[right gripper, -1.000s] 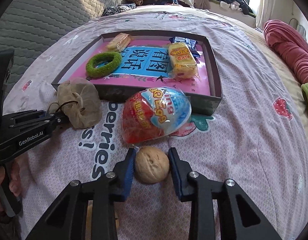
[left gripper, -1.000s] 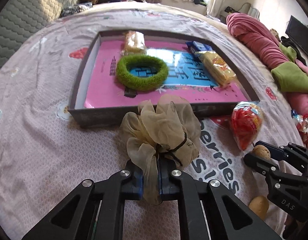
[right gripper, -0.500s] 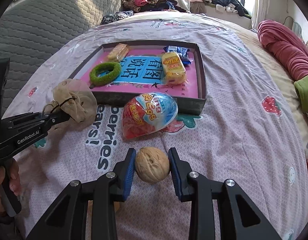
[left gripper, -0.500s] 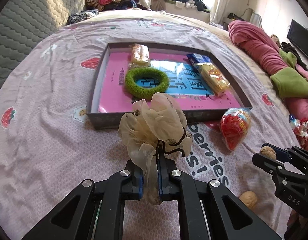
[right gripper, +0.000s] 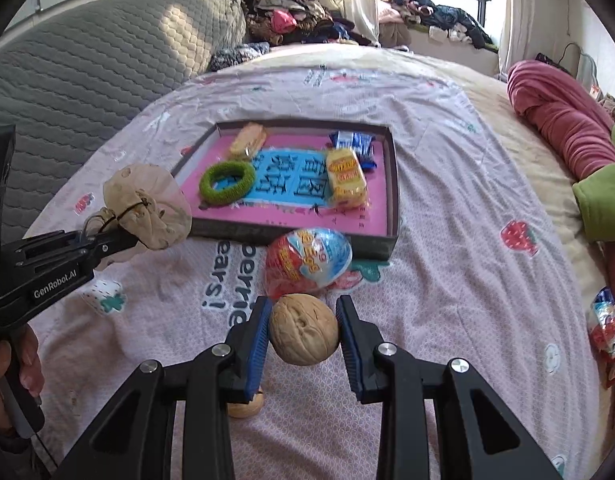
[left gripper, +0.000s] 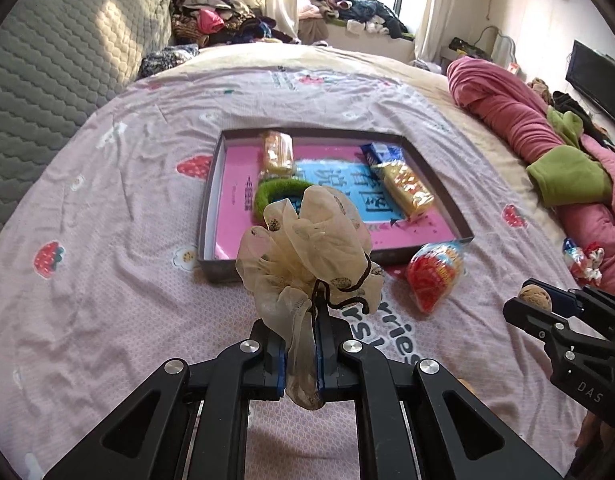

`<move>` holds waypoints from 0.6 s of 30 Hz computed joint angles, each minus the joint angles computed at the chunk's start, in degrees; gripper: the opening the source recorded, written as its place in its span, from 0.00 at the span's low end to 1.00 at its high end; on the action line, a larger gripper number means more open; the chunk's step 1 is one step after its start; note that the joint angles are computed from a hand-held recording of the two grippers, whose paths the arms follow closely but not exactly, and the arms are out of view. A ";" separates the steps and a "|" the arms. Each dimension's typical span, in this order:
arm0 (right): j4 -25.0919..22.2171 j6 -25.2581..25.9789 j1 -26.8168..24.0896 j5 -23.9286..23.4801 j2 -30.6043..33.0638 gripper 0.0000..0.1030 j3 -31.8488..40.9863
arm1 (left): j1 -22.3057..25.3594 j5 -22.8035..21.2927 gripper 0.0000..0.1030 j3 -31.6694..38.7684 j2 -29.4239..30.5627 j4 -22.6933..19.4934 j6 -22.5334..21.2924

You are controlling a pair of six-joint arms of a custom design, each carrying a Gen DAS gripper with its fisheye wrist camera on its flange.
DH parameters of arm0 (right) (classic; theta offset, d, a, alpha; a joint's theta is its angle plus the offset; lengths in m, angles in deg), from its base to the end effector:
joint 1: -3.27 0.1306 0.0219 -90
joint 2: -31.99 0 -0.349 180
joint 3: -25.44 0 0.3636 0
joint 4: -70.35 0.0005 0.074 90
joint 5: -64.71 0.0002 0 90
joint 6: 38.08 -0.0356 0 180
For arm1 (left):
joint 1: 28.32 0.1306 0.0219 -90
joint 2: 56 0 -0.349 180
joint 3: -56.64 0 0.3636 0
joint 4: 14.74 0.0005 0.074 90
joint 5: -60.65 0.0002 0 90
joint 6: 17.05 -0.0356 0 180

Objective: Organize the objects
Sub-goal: 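Lift and carry the scrunchie and walnut with both grippers over the tray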

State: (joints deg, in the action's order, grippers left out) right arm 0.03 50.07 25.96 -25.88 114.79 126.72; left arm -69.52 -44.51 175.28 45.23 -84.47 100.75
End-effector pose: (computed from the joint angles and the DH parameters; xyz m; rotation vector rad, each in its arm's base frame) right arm 0.3604 0.1505 0.5058 -0.4540 2.4441 0.1952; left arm 0.3842 -0.3246 0.4958 0.1752 2.4446 -0.2047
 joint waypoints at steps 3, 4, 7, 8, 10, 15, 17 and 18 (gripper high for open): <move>-0.64 0.09 -0.03 -0.06 -0.25 0.33 1.40 | -0.55 -0.96 0.10 1.78 0.03 -1.26 -0.11; -0.60 0.08 -0.06 -0.01 -0.39 0.33 1.66 | -0.74 -1.34 0.10 2.46 0.05 -1.79 -0.15; -1.16 0.24 -0.28 -0.04 -0.43 0.33 3.30 | -1.19 -2.23 0.10 4.48 0.26 -3.15 -0.43; -1.41 0.35 -0.32 0.08 -0.35 0.33 3.85 | -1.31 -2.54 0.10 5.22 0.39 -3.52 -0.55; -1.75 0.49 -0.46 0.14 -0.15 0.33 4.95 | -1.54 -3.03 0.10 6.30 0.56 -4.12 -0.63; -2.37 0.84 -0.83 -0.07 0.39 0.33 7.33 | -2.18 -4.17 0.10 8.70 1.02 -5.73 -0.64; -2.72 1.05 -0.73 -0.02 0.64 0.33 8.28 | -2.38 -4.51 0.10 9.55 1.14 -6.09 -0.63; -2.72 1.06 -0.70 -0.04 0.78 0.33 8.77 | -2.50 -4.69 0.10 9.90 1.30 -6.29 -0.66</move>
